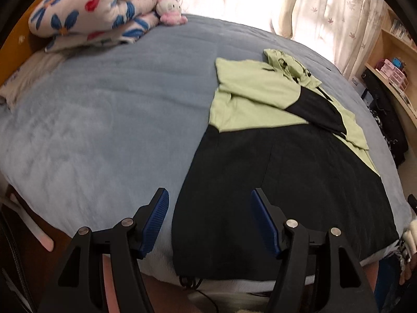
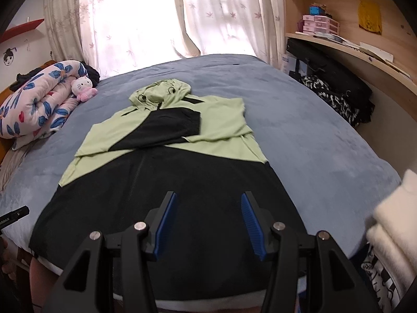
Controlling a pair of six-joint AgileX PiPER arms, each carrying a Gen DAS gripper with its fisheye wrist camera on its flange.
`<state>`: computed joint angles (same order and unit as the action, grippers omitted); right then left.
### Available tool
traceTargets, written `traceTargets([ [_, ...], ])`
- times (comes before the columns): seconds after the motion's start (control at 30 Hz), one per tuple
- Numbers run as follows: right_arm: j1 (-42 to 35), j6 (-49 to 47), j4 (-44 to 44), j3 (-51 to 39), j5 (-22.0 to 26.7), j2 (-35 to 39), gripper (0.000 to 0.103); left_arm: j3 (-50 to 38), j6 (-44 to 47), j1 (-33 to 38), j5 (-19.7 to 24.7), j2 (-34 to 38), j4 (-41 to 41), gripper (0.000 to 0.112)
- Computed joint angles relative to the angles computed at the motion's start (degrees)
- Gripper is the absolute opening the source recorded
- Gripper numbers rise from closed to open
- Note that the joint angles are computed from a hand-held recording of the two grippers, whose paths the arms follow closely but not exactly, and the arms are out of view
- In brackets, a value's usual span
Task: Fold large clothes
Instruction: 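Move both tools to the black hem of the jacket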
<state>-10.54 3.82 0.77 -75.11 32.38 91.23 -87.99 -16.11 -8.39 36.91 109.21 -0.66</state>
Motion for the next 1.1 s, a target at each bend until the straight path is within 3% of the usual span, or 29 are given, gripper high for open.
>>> traceTargets([
  [0.27, -8.78, -15.06, 11.65, 8.69, -5.25, -2.19, 0.051, 5.9, 5.73, 1.84, -4.48, 0.83, -5.39, 0.064],
  [0.5, -16.04, -23.26, 18.77, 11.15, -5.62, 0.14, 0.051, 8.04, 8.21, 2.59, -6.79, 2.46, -6.8, 0.064],
  [0.67, -20.29, -29.55, 24.78, 11.19, -4.4, 3.76, 0.051, 9.25, 10.68, 2.62, -8.31, 2.17, -8.04, 0.067],
  [0.83, -22.55, -38.37, 33.42, 11.9, -3.55, 5.23, 0.052, 9.6, 16.48, 3.95, -8.3, 2.03, -14.68, 0.068],
  [0.93, -23.29, -44.03, 38.41, 10.75, 1.34, 6.17, 0.048, 9.65, 21.55, 4.79, -7.56, 2.06, -19.83, 0.068],
  [1.1, -23.19, -45.02, 38.96, 9.97, 3.48, 6.25, 0.044, 10.23, 27.75, 5.81, -6.68, 1.79, -25.7, 0.068],
])
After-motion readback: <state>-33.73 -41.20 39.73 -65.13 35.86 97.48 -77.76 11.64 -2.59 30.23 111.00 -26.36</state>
